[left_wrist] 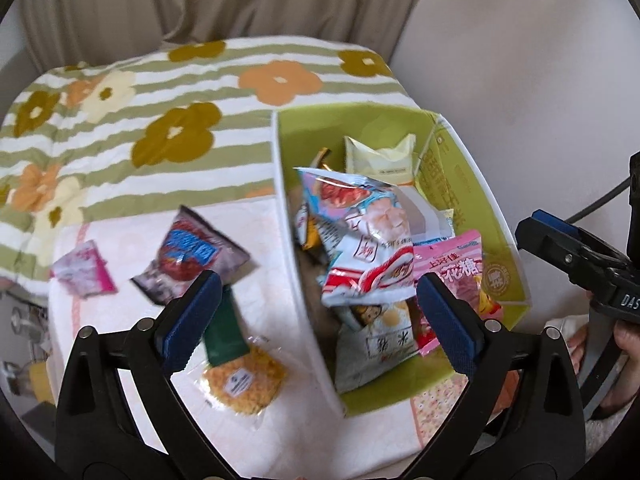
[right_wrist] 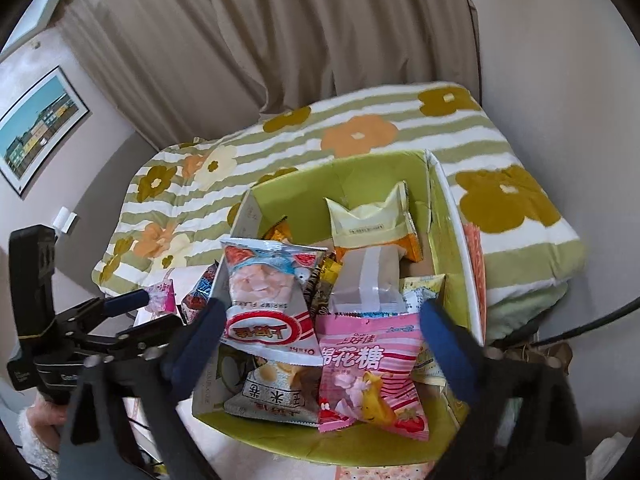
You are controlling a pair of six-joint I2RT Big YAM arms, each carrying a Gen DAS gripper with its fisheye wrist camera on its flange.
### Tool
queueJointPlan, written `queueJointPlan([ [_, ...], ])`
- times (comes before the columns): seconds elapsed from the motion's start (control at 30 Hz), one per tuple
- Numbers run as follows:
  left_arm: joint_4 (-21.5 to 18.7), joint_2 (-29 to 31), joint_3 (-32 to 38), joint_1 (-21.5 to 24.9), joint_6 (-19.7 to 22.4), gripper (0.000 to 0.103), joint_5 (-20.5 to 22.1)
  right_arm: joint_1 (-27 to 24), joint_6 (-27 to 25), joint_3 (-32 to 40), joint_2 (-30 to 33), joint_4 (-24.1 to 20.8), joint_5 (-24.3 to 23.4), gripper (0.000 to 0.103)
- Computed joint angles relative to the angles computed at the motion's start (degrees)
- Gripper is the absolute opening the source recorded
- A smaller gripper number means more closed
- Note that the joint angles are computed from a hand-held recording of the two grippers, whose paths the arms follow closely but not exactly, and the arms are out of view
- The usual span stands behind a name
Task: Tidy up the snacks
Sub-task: 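Move both tools back toward the pink bag and the purple bag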
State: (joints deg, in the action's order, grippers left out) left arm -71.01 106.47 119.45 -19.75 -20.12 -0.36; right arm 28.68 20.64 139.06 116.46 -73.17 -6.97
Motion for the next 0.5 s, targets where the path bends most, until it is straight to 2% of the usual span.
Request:
queueJointPlan([
  [0.3, 6.89, -14.4, -17.1, 0.46, -5.93, 0.098, -7.64, 2.22, -4.11, -0.92, -1.78, 1.18, -0.88, 0.098],
  [0.5, 9.53, -23.33, -27.44, 4.64, -8.75, 0.098, -8.61, 4.78, -5.32, 0.26, -1.58, 1.9, -0.67, 0.098],
])
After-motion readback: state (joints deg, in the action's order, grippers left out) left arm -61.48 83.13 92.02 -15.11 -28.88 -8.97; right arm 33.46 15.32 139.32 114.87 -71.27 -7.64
